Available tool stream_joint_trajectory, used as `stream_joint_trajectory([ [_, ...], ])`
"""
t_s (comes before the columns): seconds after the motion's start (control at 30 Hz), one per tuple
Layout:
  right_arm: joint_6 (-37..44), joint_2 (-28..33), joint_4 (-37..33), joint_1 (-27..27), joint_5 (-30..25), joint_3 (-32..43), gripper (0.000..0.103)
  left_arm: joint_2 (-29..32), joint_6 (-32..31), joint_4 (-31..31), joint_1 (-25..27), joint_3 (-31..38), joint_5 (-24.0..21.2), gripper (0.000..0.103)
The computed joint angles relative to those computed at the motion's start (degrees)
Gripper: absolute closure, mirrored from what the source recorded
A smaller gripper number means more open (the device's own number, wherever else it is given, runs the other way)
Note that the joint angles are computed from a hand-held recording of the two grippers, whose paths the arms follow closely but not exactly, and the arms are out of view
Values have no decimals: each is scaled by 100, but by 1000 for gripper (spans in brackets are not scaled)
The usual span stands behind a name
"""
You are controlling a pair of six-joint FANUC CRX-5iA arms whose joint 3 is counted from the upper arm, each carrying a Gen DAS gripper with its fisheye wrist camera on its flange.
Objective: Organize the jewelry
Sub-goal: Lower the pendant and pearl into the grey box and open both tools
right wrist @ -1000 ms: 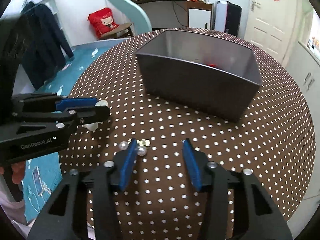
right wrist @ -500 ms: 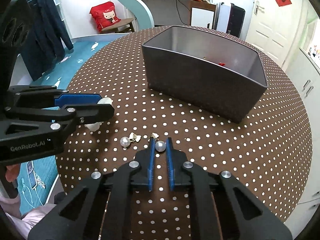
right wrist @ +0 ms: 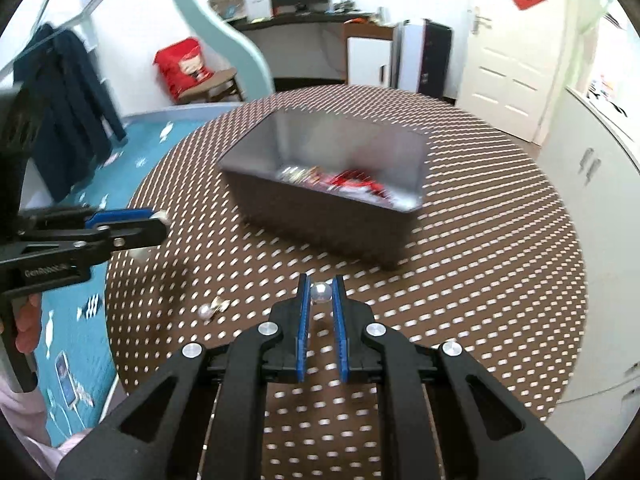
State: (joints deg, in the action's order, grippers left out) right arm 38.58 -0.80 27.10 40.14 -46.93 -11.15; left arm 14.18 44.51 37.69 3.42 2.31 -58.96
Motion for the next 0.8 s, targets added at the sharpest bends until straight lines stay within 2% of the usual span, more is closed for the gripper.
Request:
stream_joint_trajectory([
  [0.2,11,-343,82,-322,484,-119,93,88,-156,342,-54,313,88,76],
  [0.37,35,-292,227,-496,576,40,93,354,-19,402,-255,820,62,76],
  [0.53,562,-96,-353,-745,848,371,93,640,55,422,-501,1283,-9,76],
  [0.8,1229,306,-1093,-980,727,876,93,1222,526,50,-807,2057,-266,76],
])
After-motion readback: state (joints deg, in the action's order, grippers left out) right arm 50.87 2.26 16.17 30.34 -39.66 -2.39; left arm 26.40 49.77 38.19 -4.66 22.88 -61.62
